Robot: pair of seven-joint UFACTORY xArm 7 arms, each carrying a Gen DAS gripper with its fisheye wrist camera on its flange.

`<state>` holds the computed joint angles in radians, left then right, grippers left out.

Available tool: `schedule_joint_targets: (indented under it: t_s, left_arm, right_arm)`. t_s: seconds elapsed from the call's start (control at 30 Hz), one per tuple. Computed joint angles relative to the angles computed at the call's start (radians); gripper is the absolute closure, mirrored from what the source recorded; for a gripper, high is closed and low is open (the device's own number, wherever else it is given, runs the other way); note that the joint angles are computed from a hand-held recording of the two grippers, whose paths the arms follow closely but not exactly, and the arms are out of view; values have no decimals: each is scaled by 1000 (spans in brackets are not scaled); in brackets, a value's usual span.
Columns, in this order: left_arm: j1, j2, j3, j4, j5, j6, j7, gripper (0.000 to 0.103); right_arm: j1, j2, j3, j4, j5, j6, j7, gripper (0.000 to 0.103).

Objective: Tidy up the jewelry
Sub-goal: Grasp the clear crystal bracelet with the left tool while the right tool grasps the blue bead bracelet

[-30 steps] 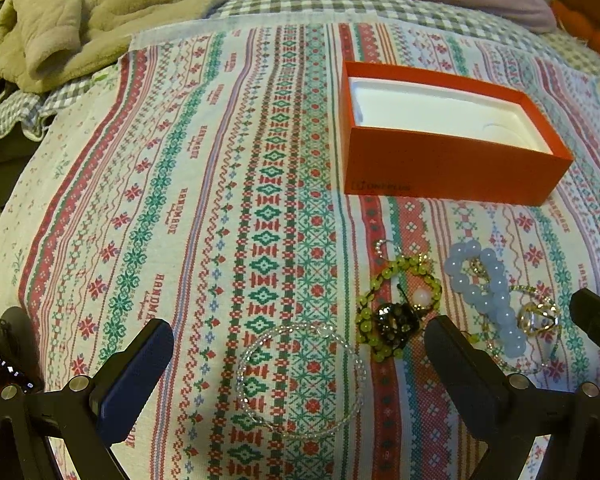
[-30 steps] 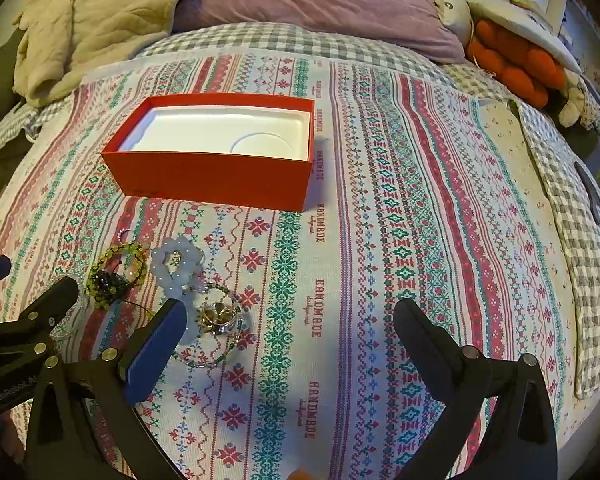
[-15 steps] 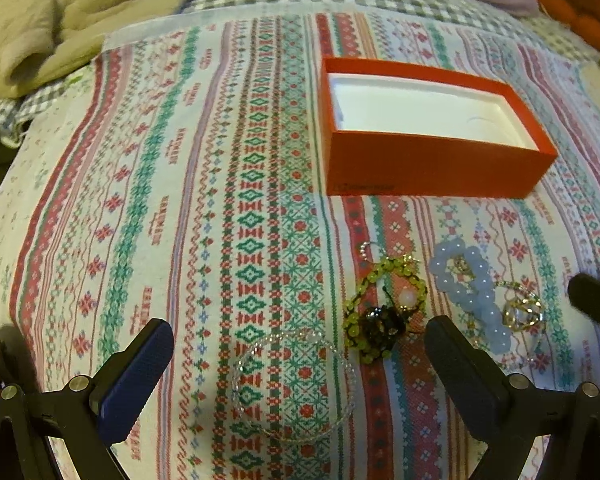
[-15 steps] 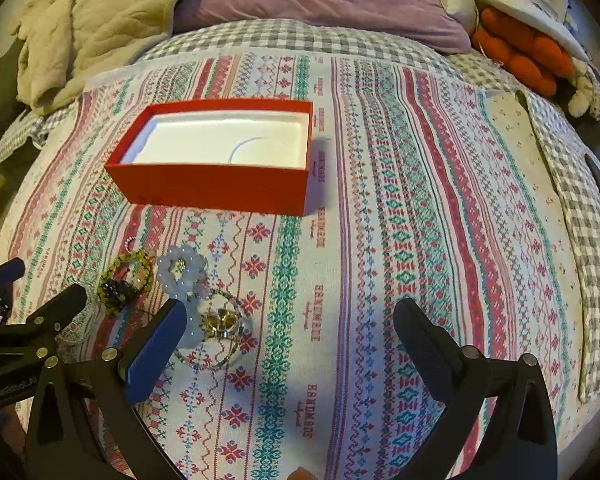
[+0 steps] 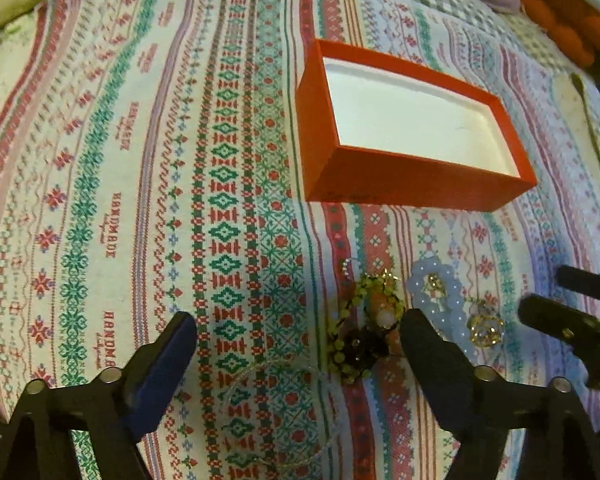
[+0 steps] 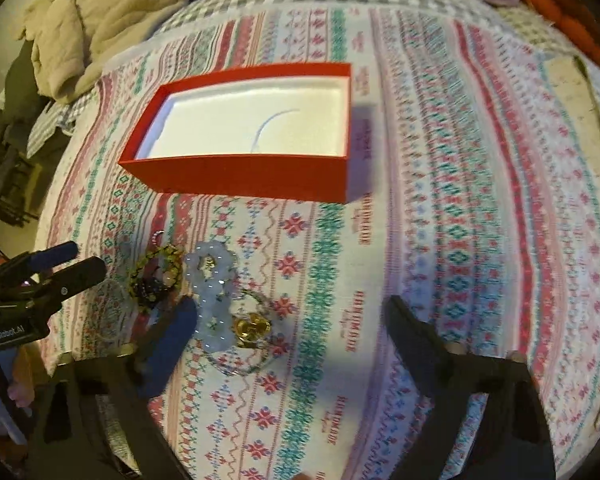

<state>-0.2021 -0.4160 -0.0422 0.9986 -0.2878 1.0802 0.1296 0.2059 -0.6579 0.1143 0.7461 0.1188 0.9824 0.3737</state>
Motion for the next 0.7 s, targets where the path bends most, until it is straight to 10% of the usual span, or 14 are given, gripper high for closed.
schedule_joint_targets:
  t_s: [0.7]
  left_arm:
    - [15,-111,-12,-175,139,24,171,58]
  right_arm:
    - [78,190,-7,71,159,-16,-82,80]
